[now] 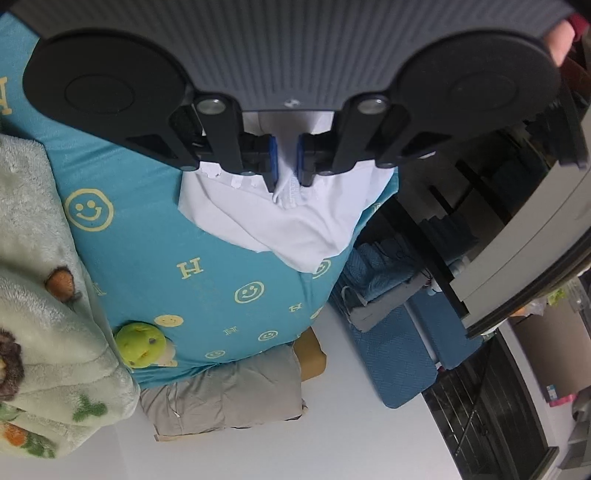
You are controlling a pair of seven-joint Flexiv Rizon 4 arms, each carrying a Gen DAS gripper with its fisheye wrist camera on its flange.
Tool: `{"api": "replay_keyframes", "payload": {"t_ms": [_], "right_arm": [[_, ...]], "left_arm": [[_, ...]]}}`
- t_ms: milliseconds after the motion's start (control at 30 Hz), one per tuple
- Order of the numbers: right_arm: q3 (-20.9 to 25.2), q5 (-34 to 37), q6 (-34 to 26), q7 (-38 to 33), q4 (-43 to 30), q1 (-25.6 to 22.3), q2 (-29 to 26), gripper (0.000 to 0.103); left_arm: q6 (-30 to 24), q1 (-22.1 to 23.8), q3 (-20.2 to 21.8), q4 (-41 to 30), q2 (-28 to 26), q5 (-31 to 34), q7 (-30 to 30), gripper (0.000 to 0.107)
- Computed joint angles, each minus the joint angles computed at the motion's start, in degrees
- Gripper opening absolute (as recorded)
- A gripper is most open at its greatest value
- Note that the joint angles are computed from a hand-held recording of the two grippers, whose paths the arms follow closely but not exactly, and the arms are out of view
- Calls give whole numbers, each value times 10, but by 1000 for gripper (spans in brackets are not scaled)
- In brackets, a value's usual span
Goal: Fold clothes
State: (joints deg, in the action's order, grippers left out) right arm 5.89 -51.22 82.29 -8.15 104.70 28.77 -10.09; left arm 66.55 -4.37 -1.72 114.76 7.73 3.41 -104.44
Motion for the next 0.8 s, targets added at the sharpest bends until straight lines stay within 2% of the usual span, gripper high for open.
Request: {"api": "replay_keyframes", "payload": {"t_ms": [67, 100, 167, 233, 333, 400, 500, 633, 800], "right_arm": [[-2, 3, 10, 8, 5, -2, -2, 13], [-2, 8, 14, 11, 8, -4, -2, 13], [-2, 22, 22, 17, 10, -6, -2, 13], [-3, 37, 30, 22, 13, -7, -3, 13], [2, 68, 37, 19, 19, -8, -3, 13], [-1, 79, 50, 25, 24, -5, -1, 13], [-13, 78, 75, 38, 30, 2, 1, 13], [-43, 49, 107, 75, 40, 18, 7, 13], [-101, -34, 138, 155, 49, 44, 14, 13]], "left_arm": [[-18, 0, -3, 2, 19, 22, 3, 59], [-21, 2, -7, 1, 28, 39, 8, 63], [-14, 6, -20, 0, 46, 84, 14, 79], [6, -1, -24, 8, 56, 96, 36, 83], [46, -19, -25, 24, 55, 87, 87, 83], [54, -5, -52, 15, 42, 131, 87, 83], [49, 24, -104, -23, 8, 264, 27, 83], [-27, 34, -158, -103, -42, 472, -137, 83], [-99, 2, -146, -141, -60, 560, -262, 83]]}}
